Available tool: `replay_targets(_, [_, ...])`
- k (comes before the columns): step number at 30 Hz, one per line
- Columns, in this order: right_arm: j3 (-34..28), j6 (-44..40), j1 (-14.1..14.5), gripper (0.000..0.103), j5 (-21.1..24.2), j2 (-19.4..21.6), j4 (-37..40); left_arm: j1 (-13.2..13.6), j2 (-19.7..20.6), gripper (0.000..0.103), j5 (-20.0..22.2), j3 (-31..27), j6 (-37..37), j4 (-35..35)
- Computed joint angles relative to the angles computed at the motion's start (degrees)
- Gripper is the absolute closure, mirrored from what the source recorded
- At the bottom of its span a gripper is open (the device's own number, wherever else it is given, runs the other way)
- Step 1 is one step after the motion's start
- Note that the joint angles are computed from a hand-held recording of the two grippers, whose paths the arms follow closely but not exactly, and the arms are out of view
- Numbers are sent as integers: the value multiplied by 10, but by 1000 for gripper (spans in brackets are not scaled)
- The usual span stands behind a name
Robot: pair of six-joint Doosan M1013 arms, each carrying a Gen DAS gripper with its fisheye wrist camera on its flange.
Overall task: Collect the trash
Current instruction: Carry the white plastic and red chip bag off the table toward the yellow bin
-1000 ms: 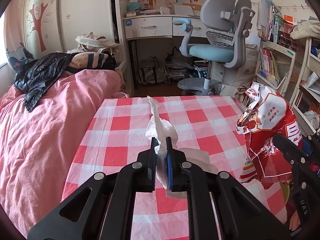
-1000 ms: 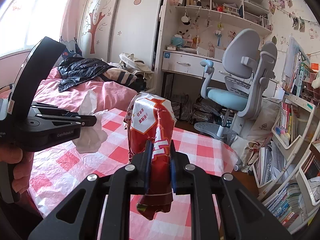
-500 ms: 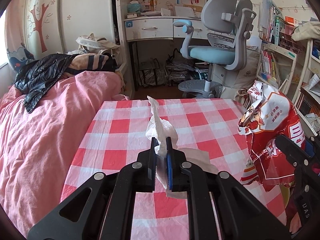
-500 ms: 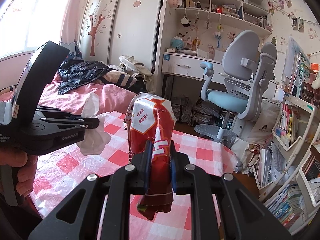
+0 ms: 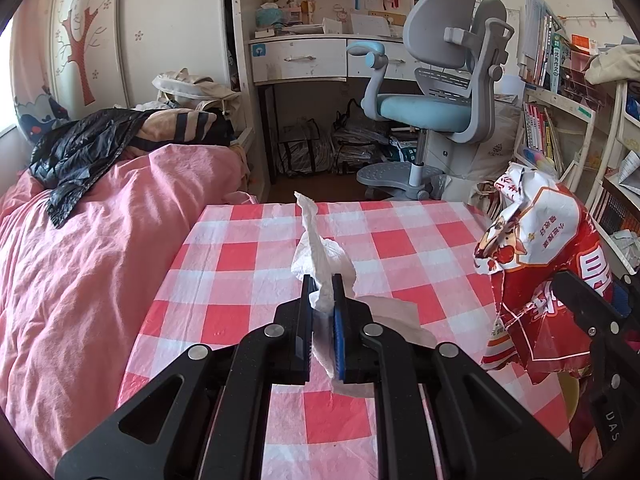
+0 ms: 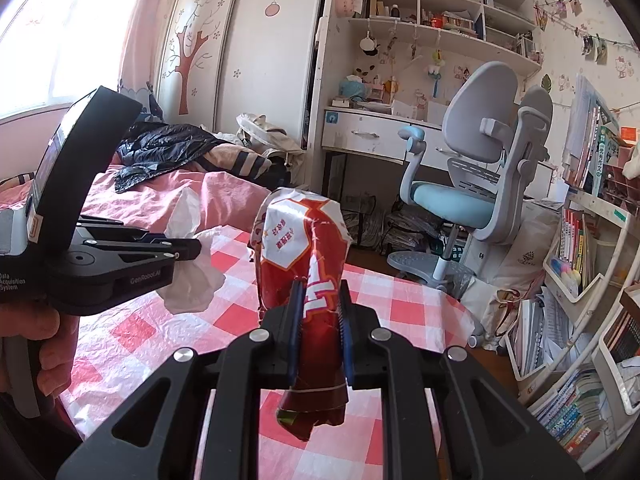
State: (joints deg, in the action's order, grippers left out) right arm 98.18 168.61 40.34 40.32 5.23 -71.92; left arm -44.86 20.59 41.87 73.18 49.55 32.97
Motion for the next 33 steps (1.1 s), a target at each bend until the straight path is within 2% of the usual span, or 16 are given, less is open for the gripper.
replay_targets(12, [1,-6,-7,86,0,-2,8,-2,12,95,7,-20,9,-3])
replay_targets(14, [-2,-42,-16,82,-7,-1,58,-1,14,95,8,-21,10,-4])
replay_targets(15, [-9,-89,-25,68,-7,3,115,0,15,95,9,-24,11,-5])
replay_targets(17, [-24,-191,-43,50,17,17,245,-1,12,95,6,-16,5,-1])
replay_targets(19, [-31,-245,-55,49,40,29,323,0,12,95,5,-16,7,-5])
replay_targets(21, [-39,-296,-65,43,64,40,383,-1,12,95,4,-15,8,-4])
replay_targets(25, [-50,-370,-71,43,98,61,451,-1,11,94,0,-12,11,-5])
replay_targets(27, [-53,-383,-68,44,108,68,455,-1,10,94,-2,-12,13,-7])
replay_targets(30, [-51,-396,-66,51,94,63,461,0,10,94,-3,-11,11,-7])
replay_targets(33, [-49,-392,-62,52,77,56,454,-1,6,94,-6,-7,5,-4])
